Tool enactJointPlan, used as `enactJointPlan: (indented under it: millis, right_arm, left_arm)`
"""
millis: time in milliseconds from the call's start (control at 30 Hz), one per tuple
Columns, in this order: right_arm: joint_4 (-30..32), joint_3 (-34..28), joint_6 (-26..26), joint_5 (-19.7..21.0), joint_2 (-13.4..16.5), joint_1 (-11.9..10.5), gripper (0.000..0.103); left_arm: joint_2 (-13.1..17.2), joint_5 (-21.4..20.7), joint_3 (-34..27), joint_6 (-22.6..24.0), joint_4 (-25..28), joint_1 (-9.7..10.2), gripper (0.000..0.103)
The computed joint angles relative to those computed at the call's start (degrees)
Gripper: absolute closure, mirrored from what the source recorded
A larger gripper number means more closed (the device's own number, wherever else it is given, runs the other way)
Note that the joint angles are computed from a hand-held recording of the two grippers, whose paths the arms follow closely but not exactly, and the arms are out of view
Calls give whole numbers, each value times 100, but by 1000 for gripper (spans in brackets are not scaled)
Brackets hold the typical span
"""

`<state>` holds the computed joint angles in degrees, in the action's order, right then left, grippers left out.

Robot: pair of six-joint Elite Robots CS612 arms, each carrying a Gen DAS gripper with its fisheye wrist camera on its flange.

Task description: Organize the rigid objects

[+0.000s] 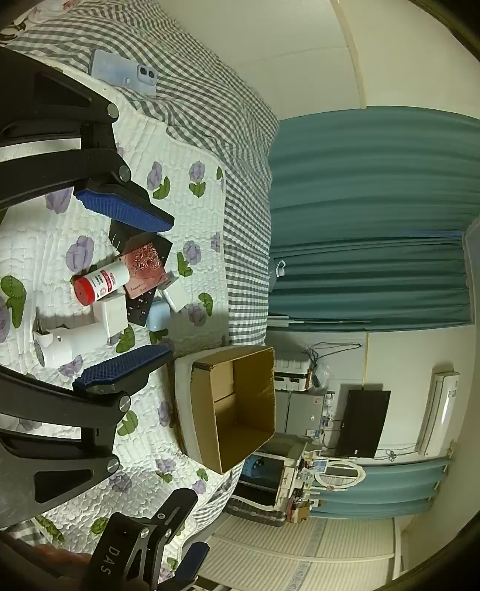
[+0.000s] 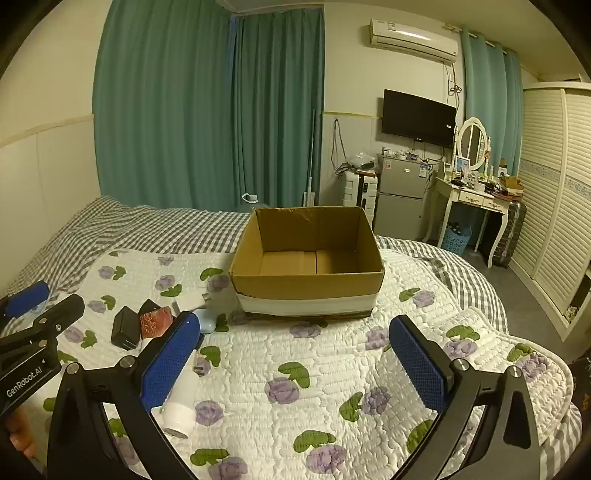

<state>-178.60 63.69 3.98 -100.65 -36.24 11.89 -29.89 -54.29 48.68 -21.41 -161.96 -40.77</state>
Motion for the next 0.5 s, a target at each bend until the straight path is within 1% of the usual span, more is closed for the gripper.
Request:
enactJointPlan:
  millis: [233,500]
  right_arm:
    - [-15,-1,5,-6,4,1,0]
    - [2,-11,9,-5,9,2,0]
  left_arm:
    - [-4,-22,7,-4,-10,1,36]
    - [20,21,-60,-23,109,-23,36]
